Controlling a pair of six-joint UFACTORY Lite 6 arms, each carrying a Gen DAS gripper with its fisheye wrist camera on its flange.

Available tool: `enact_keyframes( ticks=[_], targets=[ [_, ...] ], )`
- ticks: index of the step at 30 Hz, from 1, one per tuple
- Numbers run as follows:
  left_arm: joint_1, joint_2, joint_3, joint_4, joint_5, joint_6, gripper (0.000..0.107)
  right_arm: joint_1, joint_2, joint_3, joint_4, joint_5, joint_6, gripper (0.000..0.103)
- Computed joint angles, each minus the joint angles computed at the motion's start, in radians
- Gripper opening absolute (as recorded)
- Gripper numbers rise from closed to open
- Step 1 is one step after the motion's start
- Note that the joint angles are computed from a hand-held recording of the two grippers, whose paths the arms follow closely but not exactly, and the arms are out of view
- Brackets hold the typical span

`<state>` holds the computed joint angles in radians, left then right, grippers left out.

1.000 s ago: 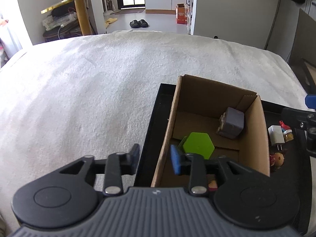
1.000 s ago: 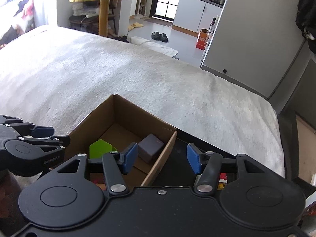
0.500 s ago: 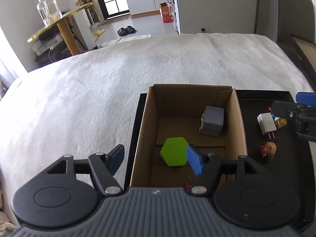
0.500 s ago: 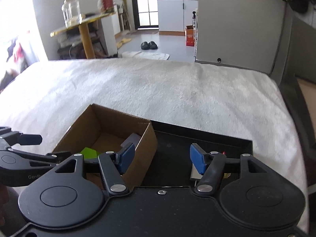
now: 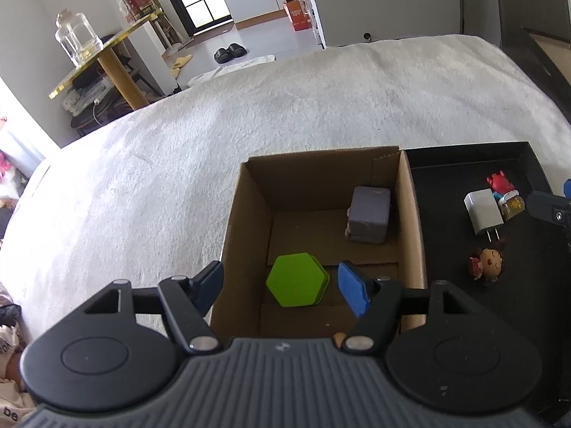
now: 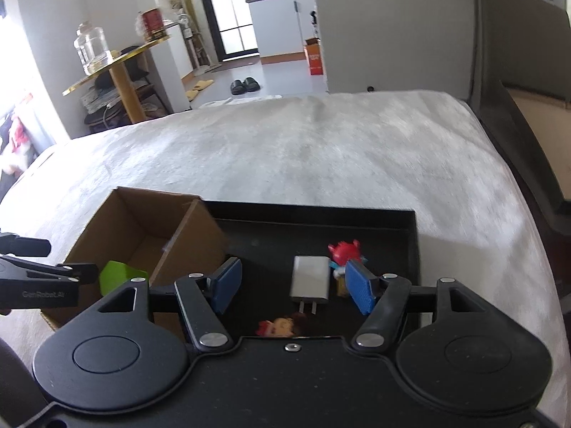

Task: Organize rigid objects
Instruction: 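Move the right gripper back over the brown-haired doll on the tray, then close the right gripper on the brown-haired doll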

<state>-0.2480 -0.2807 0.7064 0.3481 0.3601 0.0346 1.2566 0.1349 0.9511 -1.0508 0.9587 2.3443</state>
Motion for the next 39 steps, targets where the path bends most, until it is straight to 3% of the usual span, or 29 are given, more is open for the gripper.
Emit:
enact_keyframes(
  ticks=[5, 10, 19, 29, 36, 39],
  targets=[
    [-0.087, 0.031, 0.033, 0.097, 0.047, -0.165, 0.070, 0.006, -0.049, -0.120, -0.044, -0.051, 0.122, 0.064],
    [-0.183, 0.070, 0.045, 0.297, 0.080, -0.408, 0.070, -0.004, -0.071, -0.198, -0.089, -0.115, 0.214, 0.064],
    [-0.276, 0.160, 0.100, 0.481, 0.124, -0.639, 0.070, -0.045, -0.057, -0.276, -0.273, -0.256, 0.411, 0.064],
    [-0.286, 0.222, 0.125, 0.578, 0.143, -0.724, 0.070, -0.107, 0.016, -0.275, -0.442, -0.372, 0.566, 0.064],
    [-0.256, 0.243, 0.124, 0.601, 0.133, -0.729, 0.071, -0.139, 0.073, -0.244, -0.466, -0.414, 0.574, 0.062],
    [-0.243, 0.243, 0.114, 0.615, 0.127, -0.730, 0.071, -0.148, 0.097, -0.223, -0.442, -0.428, 0.538, 0.052]
  ],
)
